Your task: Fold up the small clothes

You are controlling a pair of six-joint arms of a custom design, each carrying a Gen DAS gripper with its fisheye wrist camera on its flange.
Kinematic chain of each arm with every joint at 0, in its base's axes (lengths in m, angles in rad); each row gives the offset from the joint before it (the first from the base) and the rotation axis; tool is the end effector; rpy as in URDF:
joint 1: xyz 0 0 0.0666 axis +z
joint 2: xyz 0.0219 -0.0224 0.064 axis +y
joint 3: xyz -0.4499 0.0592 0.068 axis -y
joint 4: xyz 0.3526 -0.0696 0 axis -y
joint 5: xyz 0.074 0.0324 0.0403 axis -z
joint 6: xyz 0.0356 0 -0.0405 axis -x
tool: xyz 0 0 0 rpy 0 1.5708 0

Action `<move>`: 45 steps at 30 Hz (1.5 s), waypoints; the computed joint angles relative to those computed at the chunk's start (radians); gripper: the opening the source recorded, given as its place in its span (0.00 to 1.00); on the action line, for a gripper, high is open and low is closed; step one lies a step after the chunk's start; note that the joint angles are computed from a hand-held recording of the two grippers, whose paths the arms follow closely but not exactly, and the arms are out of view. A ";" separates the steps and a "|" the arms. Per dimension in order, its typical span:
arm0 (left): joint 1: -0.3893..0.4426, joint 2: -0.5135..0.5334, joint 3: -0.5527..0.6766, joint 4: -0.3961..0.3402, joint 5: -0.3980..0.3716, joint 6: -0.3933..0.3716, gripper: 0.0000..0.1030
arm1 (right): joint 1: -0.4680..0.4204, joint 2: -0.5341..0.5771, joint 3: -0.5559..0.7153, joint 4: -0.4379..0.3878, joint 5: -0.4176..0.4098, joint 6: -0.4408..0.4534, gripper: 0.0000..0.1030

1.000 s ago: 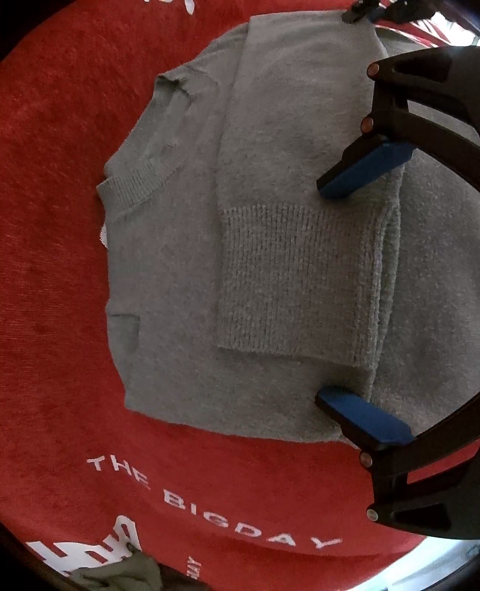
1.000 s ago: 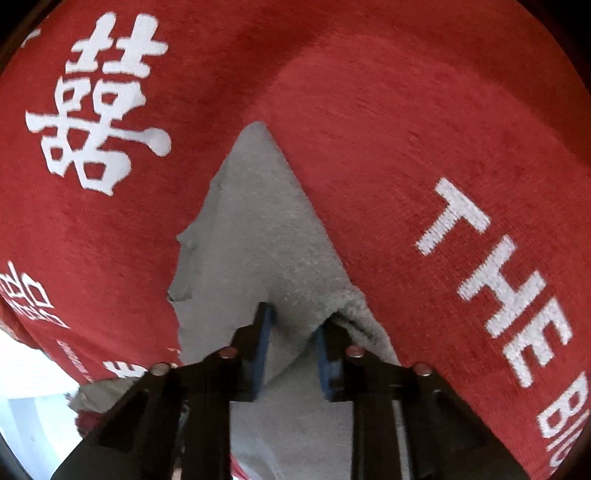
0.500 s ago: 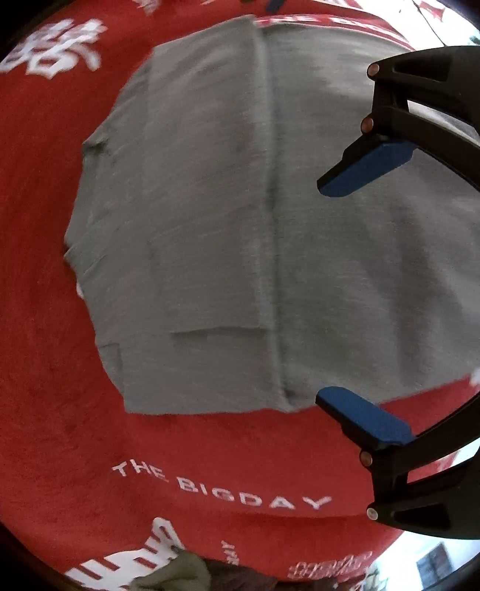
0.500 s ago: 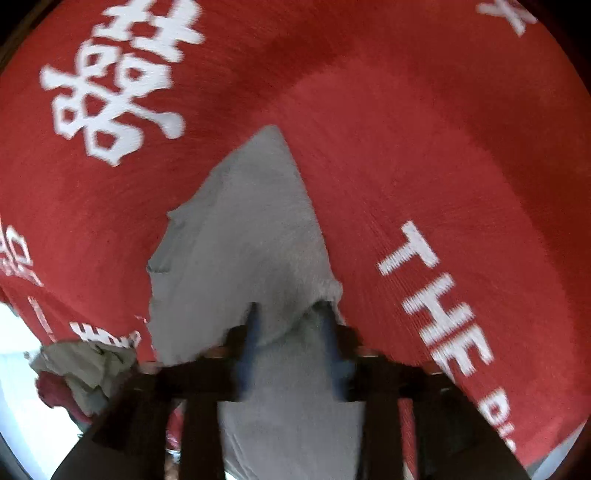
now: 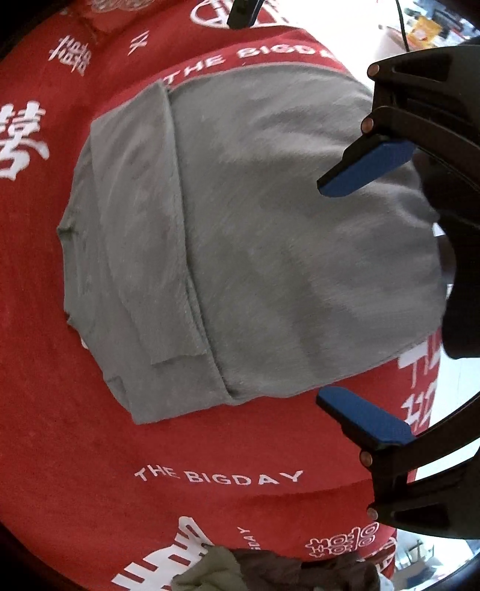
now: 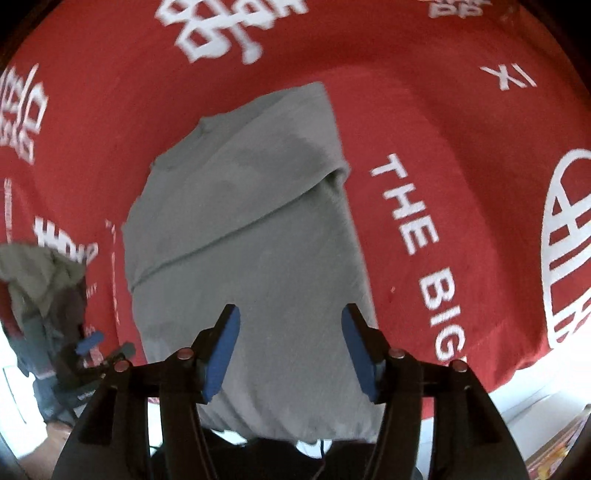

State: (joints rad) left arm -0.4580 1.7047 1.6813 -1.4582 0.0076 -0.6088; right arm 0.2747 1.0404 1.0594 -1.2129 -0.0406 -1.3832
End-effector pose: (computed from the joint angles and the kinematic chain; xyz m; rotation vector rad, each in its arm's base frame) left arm 0.4584 -0.2267 0.4500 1.5523 2.6278 -0.0013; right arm 0.2361 0.0676 0.4578 1.5080 2.4575 0.4449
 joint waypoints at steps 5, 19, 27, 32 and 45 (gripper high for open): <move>0.006 -0.035 0.019 -0.025 -0.001 -0.063 1.00 | 0.060 0.050 0.077 -0.044 0.020 0.018 0.60; 0.077 -0.070 0.092 -0.127 0.061 -0.145 1.00 | 0.180 0.162 0.287 -0.189 0.130 0.034 0.83; 0.126 -0.051 0.148 -0.192 0.092 -0.150 1.00 | 0.246 0.217 0.359 -0.191 0.144 -0.034 0.83; 0.149 -0.039 0.175 -0.206 0.106 -0.182 1.00 | 0.277 0.251 0.407 -0.239 0.150 -0.075 0.83; 0.160 -0.048 0.152 -0.139 0.077 -0.238 1.00 | 0.350 0.277 0.489 -0.412 0.145 -0.204 0.83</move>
